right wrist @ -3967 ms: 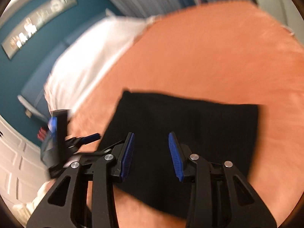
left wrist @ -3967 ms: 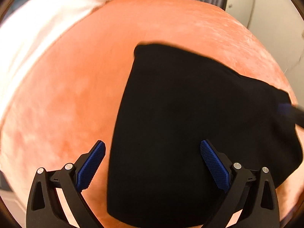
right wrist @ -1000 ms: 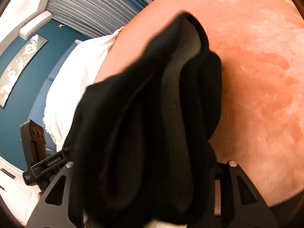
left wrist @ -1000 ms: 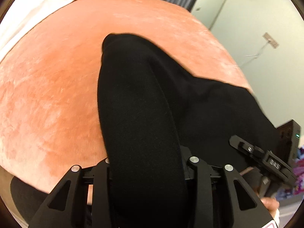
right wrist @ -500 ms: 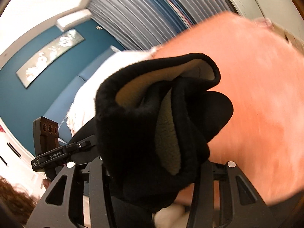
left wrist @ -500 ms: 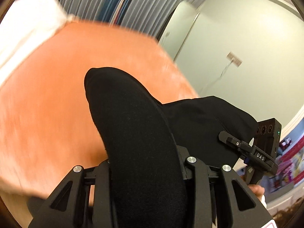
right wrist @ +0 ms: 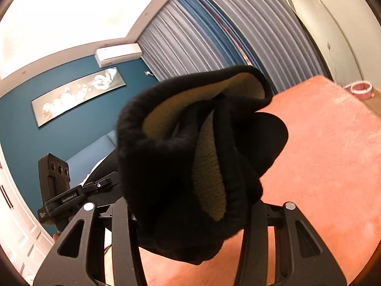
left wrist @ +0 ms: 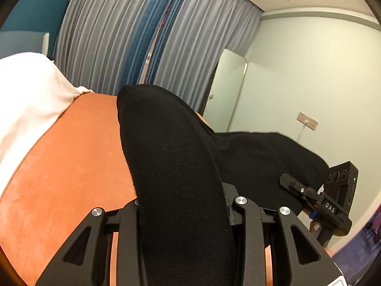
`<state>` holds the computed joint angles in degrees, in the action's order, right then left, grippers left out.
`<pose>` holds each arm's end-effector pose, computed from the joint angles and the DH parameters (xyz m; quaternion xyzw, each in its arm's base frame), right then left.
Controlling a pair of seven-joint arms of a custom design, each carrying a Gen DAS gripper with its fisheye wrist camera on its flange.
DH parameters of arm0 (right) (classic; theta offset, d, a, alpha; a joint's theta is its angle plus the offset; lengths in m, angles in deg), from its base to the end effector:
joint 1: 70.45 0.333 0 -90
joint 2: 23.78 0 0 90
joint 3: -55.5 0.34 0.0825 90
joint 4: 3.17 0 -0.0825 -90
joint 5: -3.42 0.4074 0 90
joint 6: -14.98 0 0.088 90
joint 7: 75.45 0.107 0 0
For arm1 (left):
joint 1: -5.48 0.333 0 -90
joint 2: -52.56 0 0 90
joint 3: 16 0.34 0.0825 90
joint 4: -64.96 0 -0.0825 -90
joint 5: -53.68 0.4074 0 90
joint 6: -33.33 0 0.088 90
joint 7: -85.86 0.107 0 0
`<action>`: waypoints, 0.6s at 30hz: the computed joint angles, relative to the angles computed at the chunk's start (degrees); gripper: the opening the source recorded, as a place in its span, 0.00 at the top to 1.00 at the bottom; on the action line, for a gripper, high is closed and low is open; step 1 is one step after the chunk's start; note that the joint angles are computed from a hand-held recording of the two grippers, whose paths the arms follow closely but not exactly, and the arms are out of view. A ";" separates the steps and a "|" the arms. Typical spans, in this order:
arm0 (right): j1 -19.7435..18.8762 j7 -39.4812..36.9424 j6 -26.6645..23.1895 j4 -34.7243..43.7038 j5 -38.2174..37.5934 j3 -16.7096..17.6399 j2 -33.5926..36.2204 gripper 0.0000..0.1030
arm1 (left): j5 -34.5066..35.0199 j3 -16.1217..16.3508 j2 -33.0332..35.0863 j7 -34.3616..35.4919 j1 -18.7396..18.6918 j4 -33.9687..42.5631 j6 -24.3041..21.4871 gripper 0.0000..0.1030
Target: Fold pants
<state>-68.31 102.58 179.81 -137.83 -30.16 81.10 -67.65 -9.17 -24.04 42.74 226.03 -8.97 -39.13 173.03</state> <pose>0.3001 0.2789 0.7108 -0.4075 0.6679 -0.2470 0.5717 0.5269 -0.2290 0.7217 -0.3506 0.7483 -0.5609 0.0490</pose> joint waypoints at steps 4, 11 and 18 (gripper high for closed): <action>-9.29 5.66 12.08 -5.98 -1.36 1.65 6.12 0.58 | 3.96 -3.19 13.94 -0.81 -0.17 8.66 5.25 0.69; -7.01 8.93 10.41 -10.85 -0.41 -0.85 20.60 0.34 | 27.09 -2.31 33.73 -21.49 -3.70 15.00 11.19 0.25; -2.14 18.95 1.21 -16.71 1.65 -2.21 7.90 0.05 | -2.53 -14.16 26.38 -11.04 12.16 6.67 16.92 0.12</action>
<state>-70.45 121.53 181.02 -154.54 -28.50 78.89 -59.75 -11.71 -38.19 69.12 214.99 3.19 -32.46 189.95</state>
